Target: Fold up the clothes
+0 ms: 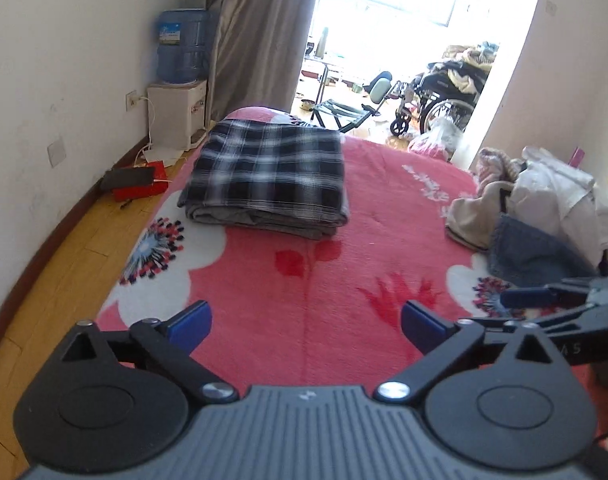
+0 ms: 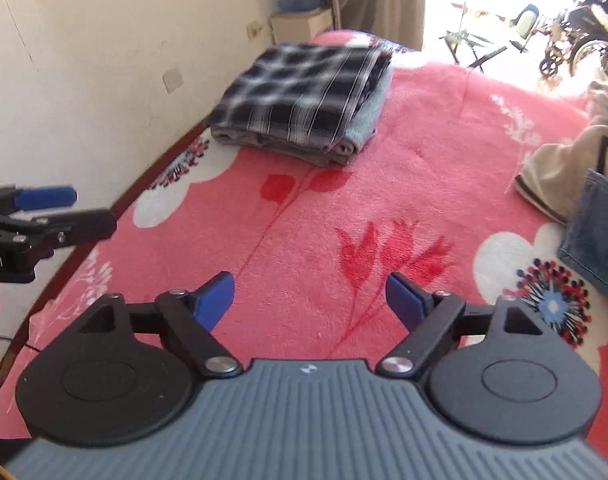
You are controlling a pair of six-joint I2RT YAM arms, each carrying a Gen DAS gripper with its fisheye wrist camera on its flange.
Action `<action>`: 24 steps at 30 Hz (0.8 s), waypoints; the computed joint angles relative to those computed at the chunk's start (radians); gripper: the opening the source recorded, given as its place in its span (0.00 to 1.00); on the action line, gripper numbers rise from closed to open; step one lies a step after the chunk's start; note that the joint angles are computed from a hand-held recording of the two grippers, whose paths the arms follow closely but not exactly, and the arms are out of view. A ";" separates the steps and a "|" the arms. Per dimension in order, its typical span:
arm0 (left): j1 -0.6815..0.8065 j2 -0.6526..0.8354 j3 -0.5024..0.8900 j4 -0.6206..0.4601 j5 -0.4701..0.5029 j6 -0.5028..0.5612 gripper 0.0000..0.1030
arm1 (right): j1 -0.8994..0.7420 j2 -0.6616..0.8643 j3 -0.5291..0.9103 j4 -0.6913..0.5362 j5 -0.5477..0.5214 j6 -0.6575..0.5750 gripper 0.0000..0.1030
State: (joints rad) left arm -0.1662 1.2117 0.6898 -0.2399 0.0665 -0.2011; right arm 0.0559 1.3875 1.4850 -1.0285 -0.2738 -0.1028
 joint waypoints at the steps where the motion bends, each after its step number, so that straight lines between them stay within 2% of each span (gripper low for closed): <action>1: -0.035 -0.031 -0.003 -0.025 -0.032 -0.029 1.00 | -0.013 -0.045 -0.024 -0.004 -0.008 0.012 0.85; 7: -0.270 -0.096 0.044 -0.176 -0.328 -0.131 1.00 | -0.020 -0.239 -0.095 -0.093 0.080 0.107 0.88; 9: -0.309 -0.105 0.052 -0.204 -0.384 -0.159 1.00 | -0.009 -0.275 -0.109 -0.117 0.104 0.140 0.92; 13: -0.343 -0.137 0.045 -0.241 -0.428 -0.171 1.00 | 0.047 -0.331 -0.134 -0.137 0.168 0.204 0.96; 16: -0.326 -0.112 0.056 -0.286 -0.423 -0.206 1.00 | 0.130 -0.350 -0.138 -0.139 0.247 0.257 0.98; 20: -0.301 -0.093 0.051 -0.290 -0.411 -0.255 0.99 | 0.243 -0.340 -0.125 -0.143 0.352 0.301 0.99; 24: -0.304 -0.100 0.033 -0.282 -0.416 -0.241 0.99 | 0.329 -0.307 -0.096 -0.168 0.448 0.320 0.99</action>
